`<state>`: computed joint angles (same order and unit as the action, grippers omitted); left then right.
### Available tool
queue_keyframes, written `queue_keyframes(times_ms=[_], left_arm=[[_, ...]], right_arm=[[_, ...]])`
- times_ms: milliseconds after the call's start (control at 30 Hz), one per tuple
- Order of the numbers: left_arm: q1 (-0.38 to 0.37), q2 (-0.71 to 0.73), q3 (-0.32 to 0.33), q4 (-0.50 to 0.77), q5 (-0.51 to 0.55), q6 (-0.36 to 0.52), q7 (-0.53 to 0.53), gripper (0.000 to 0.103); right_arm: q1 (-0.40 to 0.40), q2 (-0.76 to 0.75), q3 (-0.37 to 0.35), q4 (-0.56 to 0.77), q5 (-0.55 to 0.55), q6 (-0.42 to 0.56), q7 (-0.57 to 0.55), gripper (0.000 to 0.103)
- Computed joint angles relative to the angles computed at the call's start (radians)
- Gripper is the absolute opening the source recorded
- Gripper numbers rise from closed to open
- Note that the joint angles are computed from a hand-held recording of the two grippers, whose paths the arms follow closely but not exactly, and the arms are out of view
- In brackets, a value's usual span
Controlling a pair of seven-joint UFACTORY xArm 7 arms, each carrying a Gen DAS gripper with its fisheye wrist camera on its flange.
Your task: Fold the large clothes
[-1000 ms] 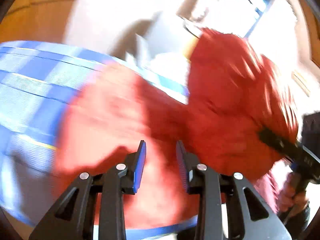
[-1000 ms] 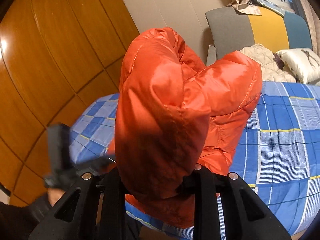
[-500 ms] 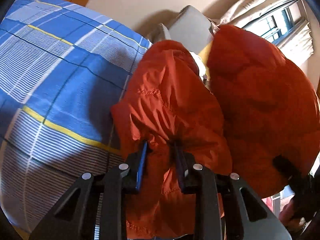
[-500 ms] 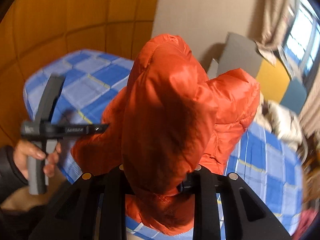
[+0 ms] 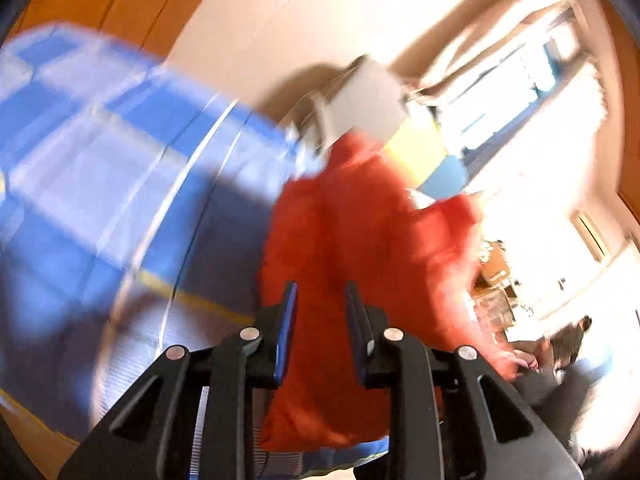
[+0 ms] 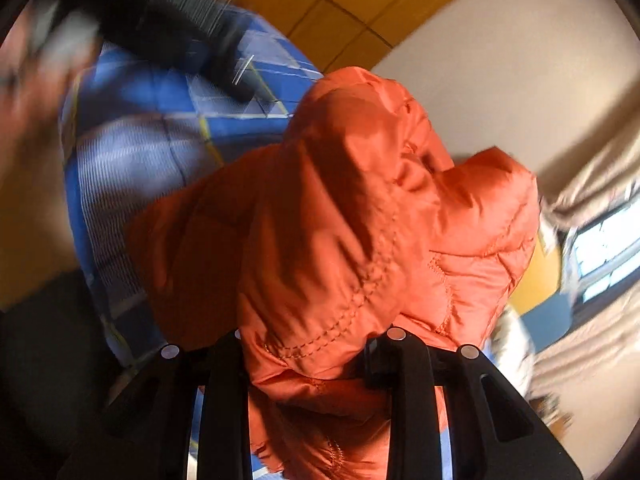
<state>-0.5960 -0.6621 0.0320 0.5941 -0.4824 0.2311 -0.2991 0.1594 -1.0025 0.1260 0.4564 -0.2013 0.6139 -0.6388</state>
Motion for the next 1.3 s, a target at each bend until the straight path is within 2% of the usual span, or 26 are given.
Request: queue_keyframes(times_ms=[67,100,233,300,400,567,633,667,700,767,833,867,933,967,1000,1067,1167,1233,1300], left_arm=[[-0.019,-0.001,0.015,0.055,0.021,0.011,0.046,0.025],[-0.050,0.014,0.036,0.096,0.021,0.026,0.084,0.030],[-0.115,0.153,0.071,0.303,0.000,0.147,0.224,0.044],[-0.071,0.267,0.035,0.435,0.045,0.269,0.221,0.049],[-0.019,0.389,-0.005,0.570,0.080,0.411,0.196,0.049],[0.027,0.486,-0.065,0.682,0.066,0.507,0.203,0.049],[0.047,0.524,-0.096,0.737,0.093,0.552,0.205,0.042],[0.060,0.536,-0.110,0.745,0.109,0.555,0.207,0.025],[0.072,0.543,-0.119,0.750,0.102,0.554,0.215,0.015],[0.097,0.540,-0.142,0.748,0.100,0.548,0.210,0.009],[0.126,0.521,-0.170,0.732,0.132,0.540,0.193,0.006],[0.140,0.511,-0.180,0.721,0.134,0.536,0.186,0.005],[0.158,0.489,-0.192,0.701,0.128,0.531,0.186,0.005],[0.166,0.481,-0.196,0.693,0.132,0.531,0.180,0.005],[0.173,0.467,-0.197,0.678,0.129,0.530,0.175,0.005],[0.184,0.442,-0.196,0.655,0.129,0.530,0.164,0.005],[0.196,0.403,-0.193,0.606,0.126,0.518,0.148,0.005],[0.201,0.377,-0.188,0.569,0.123,0.507,0.139,0.005],[0.210,0.345,-0.191,0.531,0.136,0.496,0.114,0.005]], right_arm=[[-0.002,-0.023,0.015,-0.034,-0.029,-0.035,-0.018,0.028],[-0.006,-0.035,0.019,-0.051,-0.047,-0.055,-0.032,0.028],[-0.007,-0.098,0.040,-0.113,-0.097,-0.103,-0.074,0.028],[0.005,-0.143,0.035,-0.141,-0.108,-0.102,-0.100,0.028],[0.004,-0.147,0.034,-0.143,-0.112,-0.116,-0.121,0.028],[-0.004,-0.141,0.029,-0.139,-0.103,-0.137,-0.138,0.028],[-0.006,-0.144,0.028,-0.137,-0.099,-0.143,-0.142,0.028],[-0.006,-0.143,0.029,-0.136,-0.097,-0.146,-0.142,0.029],[-0.006,-0.144,0.028,-0.135,-0.094,-0.151,-0.143,0.030],[0.015,-0.182,0.012,-0.147,-0.083,-0.133,-0.159,0.035],[0.045,-0.216,-0.011,-0.156,-0.063,-0.114,-0.179,0.044],[0.061,-0.230,-0.025,-0.155,-0.050,-0.099,-0.193,0.052],[0.110,-0.275,-0.069,-0.150,-0.009,-0.057,-0.230,0.068],[0.136,-0.293,-0.091,-0.139,0.017,-0.022,-0.249,0.082],[0.174,-0.311,-0.131,-0.109,0.061,0.043,-0.271,0.089],[0.209,-0.314,-0.191,-0.023,0.153,0.174,-0.285,0.090],[0.236,-0.223,-0.313,0.184,0.311,0.449,-0.259,0.090],[0.221,-0.151,-0.387,0.297,0.387,0.562,-0.227,0.090],[0.190,-0.073,-0.452,0.388,0.453,0.613,-0.175,0.090]])
